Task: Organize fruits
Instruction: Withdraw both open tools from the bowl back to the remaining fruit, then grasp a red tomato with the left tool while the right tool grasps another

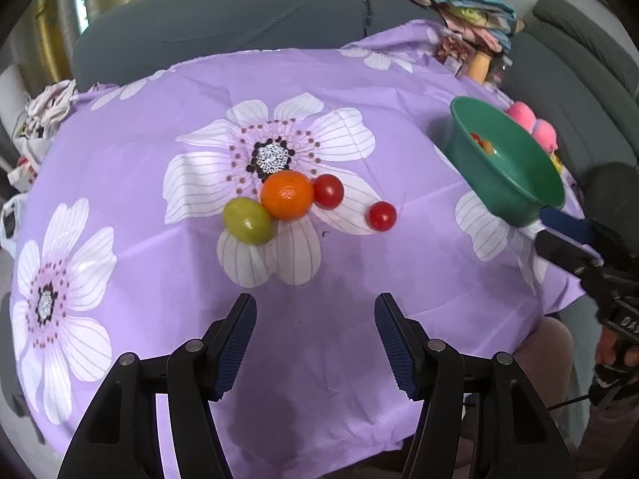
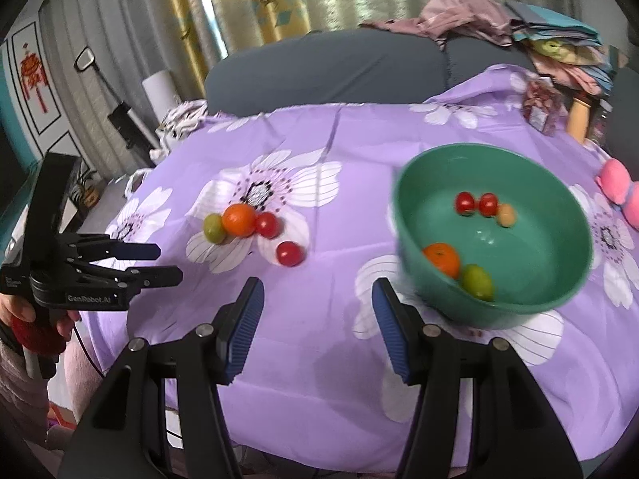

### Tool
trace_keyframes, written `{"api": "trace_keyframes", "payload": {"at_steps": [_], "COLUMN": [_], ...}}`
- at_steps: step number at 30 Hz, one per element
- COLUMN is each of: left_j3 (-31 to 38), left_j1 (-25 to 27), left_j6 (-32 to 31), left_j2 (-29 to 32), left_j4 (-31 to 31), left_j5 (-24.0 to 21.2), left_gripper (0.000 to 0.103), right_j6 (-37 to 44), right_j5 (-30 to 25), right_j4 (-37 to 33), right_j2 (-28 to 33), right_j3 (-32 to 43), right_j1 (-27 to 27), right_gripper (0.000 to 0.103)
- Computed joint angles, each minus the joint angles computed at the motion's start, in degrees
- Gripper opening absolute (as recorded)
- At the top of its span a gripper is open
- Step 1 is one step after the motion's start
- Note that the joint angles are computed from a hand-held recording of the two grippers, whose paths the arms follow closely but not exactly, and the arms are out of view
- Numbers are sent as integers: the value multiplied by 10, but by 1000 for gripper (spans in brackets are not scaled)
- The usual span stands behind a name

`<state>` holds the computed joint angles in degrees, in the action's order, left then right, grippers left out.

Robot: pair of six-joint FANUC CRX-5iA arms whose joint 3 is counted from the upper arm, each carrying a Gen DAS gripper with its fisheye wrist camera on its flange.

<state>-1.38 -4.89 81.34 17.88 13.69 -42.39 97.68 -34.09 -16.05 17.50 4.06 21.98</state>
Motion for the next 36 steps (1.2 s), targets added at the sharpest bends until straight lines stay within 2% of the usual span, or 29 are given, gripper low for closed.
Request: {"api": "trace_keyframes", "payload": {"at_steps": [3, 12, 17, 21, 30, 32, 36], "left_j3": [-33, -56, -73, -59, -60, -54, -41], "left_j1": [12, 22, 28, 30, 35, 34, 32], "left_j6": [-49, -134, -204, -199, -237, -238, -239], "left_j2": [-8, 5, 14, 28, 39, 43, 55], "left_j4": [58, 142, 217, 212, 249, 247, 249], "left_j5": [23, 33, 41, 35, 34, 32, 25], "left_gripper": [61, 61, 61, 61, 61, 61, 61], "right_j6": [2, -9, 5, 8, -6, -8, 4], "right_j5": [-21, -66, -92, -114, -164, -171, -171], "right_j4": [0, 24, 18, 29, 59, 62, 50], "right_j2": [19, 81, 121, 155, 215, 222, 224], "right_j3": [21, 82, 131, 172, 245, 253, 255], "right_j1": [7, 24, 27, 32, 38, 38, 33], "right_gripper": [56, 55, 54, 51, 40, 32, 28]}}
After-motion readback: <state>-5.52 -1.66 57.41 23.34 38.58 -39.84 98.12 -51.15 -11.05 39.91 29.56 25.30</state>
